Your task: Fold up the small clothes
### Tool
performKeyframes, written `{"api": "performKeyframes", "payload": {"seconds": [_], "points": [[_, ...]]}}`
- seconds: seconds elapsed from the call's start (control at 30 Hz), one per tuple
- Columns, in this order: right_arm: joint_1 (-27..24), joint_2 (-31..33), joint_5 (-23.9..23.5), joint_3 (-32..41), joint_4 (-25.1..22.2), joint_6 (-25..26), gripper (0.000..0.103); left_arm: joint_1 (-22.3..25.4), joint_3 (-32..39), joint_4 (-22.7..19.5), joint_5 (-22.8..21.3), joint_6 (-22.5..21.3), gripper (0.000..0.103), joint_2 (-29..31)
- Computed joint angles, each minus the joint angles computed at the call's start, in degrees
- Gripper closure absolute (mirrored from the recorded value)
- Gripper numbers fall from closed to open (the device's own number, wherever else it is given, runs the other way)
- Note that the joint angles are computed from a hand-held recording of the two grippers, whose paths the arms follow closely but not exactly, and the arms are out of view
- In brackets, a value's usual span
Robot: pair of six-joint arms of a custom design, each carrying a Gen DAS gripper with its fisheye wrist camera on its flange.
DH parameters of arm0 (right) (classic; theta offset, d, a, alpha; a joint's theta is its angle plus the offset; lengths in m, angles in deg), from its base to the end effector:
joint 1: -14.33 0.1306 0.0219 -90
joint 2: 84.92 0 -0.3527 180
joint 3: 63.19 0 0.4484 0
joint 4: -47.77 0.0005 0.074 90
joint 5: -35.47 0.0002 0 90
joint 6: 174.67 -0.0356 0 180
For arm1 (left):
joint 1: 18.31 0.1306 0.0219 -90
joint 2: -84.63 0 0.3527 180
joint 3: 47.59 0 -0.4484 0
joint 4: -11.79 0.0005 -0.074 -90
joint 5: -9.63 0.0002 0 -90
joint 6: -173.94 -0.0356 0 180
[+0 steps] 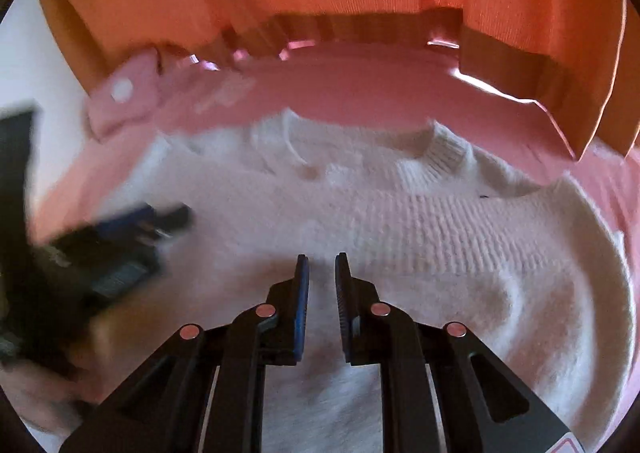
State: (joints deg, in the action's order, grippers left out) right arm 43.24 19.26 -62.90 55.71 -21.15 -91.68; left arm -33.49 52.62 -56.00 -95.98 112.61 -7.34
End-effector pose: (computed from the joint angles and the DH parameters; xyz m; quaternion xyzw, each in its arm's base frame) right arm 0.5280 0.2969 0.4978 -0.2023 0.9275 0.1606 0.2702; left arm 0.4937 -0.1245 0.4882 -0.1510 0.9352 0.0110 0.3201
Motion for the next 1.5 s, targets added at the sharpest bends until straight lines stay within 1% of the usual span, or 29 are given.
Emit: {"api": "performKeyframes", "payload": {"seconds": [0.03,0.1,0.13,0.17,0.2,0.27,0.37,0.4,0.43,0.47,0.53,0.6,0.73,0.83,0.87,0.93,0.97,1.0,1.03,1.13,1.17,1.2,1.3,1.4,1.43,1.47,1.5], "points": [[0.3,0.7,0.6,0.8,-1.0,0.1,0.090,-0.1,0.1,0.0,-0.2,-0.2,0.053,0.1],[1.1,3.0,3.2,2.2,-3.7,1.0,0.090,-0.1,-0.1,0.1,0.0,0.2,0.052,0.0],[1.3,2.3,3.7,1.0,-2.2,0.7,0.090,-0.1,-0.2,0.1,-0.1,0.2,0.052,0.0],[1.5,2.1,4.4,1.2,-1.9,0.8,0.090,0.0,-0.2,0.2,-0.2,-0.2,0.052,0.2],[1.7,2.3,4.2,2.2,-1.9,0.7,0.090,-0.1,-0.2,0.1,-0.4,-0.3,0.052,0.1],[1.8,1.5,2.8,1.6,-0.6,0.4,0.090,-0.1,-0.2,0.1,-0.4,-0.3,0.052,0.2],[2.1,2.9,4.6,2.1,-3.3,0.7,0.090,-0.2,-0.1,0.0,-0.5,-0.4,0.052,0.2],[2.2,2.4,5.0,1.2,-2.2,0.7,0.090,-0.2,-0.2,0.0,-0.7,-0.4,0.052,0.1],[2.4,2.4,5.4,1.5,-2.4,0.9,0.090,-0.3,-0.2,0.0,-0.8,-0.5,0.052,0.1],[2.5,2.1,5.5,1.5,-2.3,0.7,0.090,-0.2,-0.2,0.0,-0.8,-0.4,0.051,0.1],[2.2,0.9,3.8,0.7,-0.3,-0.5,0.090,-0.2,-0.3,0.0,-0.7,-0.3,0.051,0.1],[2.4,0.5,3.6,0.5,0.7,-0.5,0.090,-0.3,-0.3,0.0,-0.8,-0.2,0.051,0.1],[2.7,3.2,3.7,2.2,-1.9,-0.4,0.090,-0.2,-0.5,0.2,-0.4,0.0,0.051,-0.1],[3.2,3.2,5.2,2.3,-1.5,0.2,0.090,0.1,-0.7,0.2,-0.1,0.4,0.051,-0.4],[3.2,3.1,5.0,2.4,-1.5,-0.6,0.090,0.4,-0.9,0.2,0.3,0.9,0.051,-1.0],[2.9,2.6,3.4,2.5,-1.2,-2.3,0.087,1.5,-2.0,0.8,1.0,2.0,0.051,-3.0],[2.9,2.4,2.8,2.5,-0.9,-2.4,0.088,2.1,-2.6,0.8,1.2,2.4,0.050,-4.1],[3.0,2.3,2.9,2.6,-0.7,-2.2,0.087,2.8,-3.3,0.6,1.1,3.1,0.042,-5.3],[3.1,2.4,3.0,2.9,-0.9,-1.9,0.088,3.8,-4.3,0.4,0.9,4.4,0.038,-6.8],[3.2,3.7,3.4,3.8,-3.3,-1.6,0.088,7.0,-6.9,0.1,0.6,8.1,0.034,-10.2],[3.2,3.6,3.6,3.4,-3.0,-1.2,0.088,8.0,-7.7,-0.3,0.6,9.0,0.028,-11.1],[3.3,3.6,3.8,3.4,-3.1,-1.0,0.088,8.7,-8.4,-0.9,0.5,10.2,0.027,-11.7],[3.2,3.8,3.6,3.7,-3.4,-1.2,0.088,11.1,-11.2,-2.5,3.8,13.4,0.026,-13.4],[3.4,3.7,4.0,3.8,-3.5,-0.9,0.088,12.7,-14.2,-2.6,9.9,16.4,0.026,-14.9],[3.4,3.7,4.0,3.7,-3.4,-0.8,0.088,13.1,-15.1,-2.4,12.6,17.2,0.024,-15.0],[3.5,3.7,4.2,3.7,-3.4,-0.8,0.088,13.3,-15.6,-2.0,14.3,17.7,0.018,-15.1],[3.6,3.7,4.4,3.7,-3.4,-0.8,0.088,13.1,-16.1,-1.1,14.0,17.7,0.014,-15.4]]}}
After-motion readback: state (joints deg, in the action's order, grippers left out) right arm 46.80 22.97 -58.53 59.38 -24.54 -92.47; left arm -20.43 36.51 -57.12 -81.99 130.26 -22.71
